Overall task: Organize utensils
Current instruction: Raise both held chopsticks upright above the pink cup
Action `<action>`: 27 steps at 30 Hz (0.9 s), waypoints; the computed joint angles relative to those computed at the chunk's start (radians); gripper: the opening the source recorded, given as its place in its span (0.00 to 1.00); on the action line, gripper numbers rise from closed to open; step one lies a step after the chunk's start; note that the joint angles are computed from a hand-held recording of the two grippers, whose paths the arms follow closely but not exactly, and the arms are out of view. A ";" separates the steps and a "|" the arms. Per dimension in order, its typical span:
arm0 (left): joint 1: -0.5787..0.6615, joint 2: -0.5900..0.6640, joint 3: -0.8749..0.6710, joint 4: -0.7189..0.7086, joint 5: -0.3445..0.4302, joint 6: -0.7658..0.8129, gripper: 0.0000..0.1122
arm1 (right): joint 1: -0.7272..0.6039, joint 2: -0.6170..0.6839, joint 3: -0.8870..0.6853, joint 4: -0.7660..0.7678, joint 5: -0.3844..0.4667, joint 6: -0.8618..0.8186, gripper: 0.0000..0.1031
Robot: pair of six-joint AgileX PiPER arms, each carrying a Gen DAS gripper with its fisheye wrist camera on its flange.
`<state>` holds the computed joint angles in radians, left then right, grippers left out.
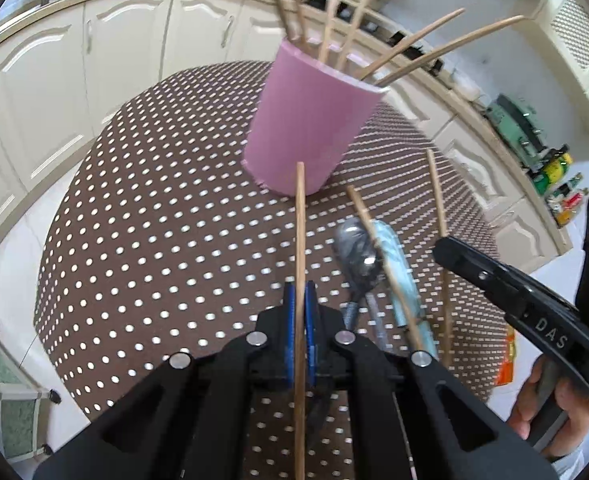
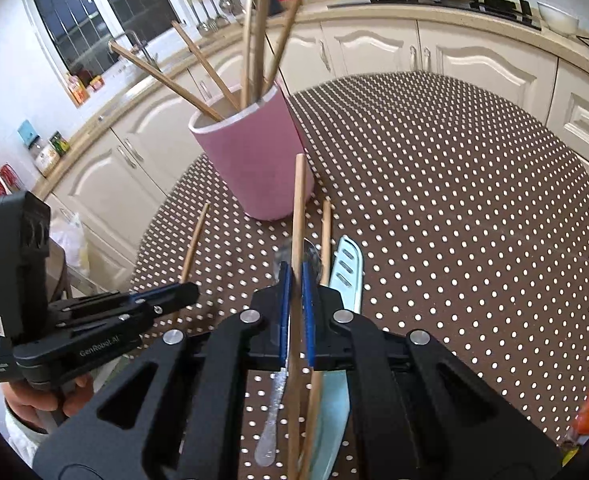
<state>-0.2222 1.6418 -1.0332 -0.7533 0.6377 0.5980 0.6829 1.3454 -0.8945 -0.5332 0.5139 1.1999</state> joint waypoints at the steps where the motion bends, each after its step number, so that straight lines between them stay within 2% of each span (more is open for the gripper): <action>1: 0.005 -0.018 0.012 -0.042 0.005 0.043 0.04 | 0.006 -0.016 0.009 -0.017 -0.010 0.020 0.06; 9: -0.005 -0.147 0.077 -0.219 -0.004 0.238 0.04 | 0.066 -0.113 0.036 -0.203 -0.022 0.198 0.06; 13: -0.025 -0.186 0.064 -0.263 -0.037 0.293 0.04 | 0.091 -0.152 0.027 -0.249 -0.003 0.228 0.06; 17: -0.036 -0.184 0.008 -0.257 -0.053 0.289 0.04 | 0.079 -0.150 -0.013 -0.257 -0.016 0.206 0.06; 19: -0.053 -0.185 -0.016 -0.254 -0.088 0.288 0.04 | 0.069 -0.152 -0.035 -0.267 -0.030 0.192 0.06; 27: -0.064 -0.173 -0.149 -0.283 -0.201 0.317 0.04 | 0.029 -0.089 -0.220 -0.248 0.002 0.050 0.06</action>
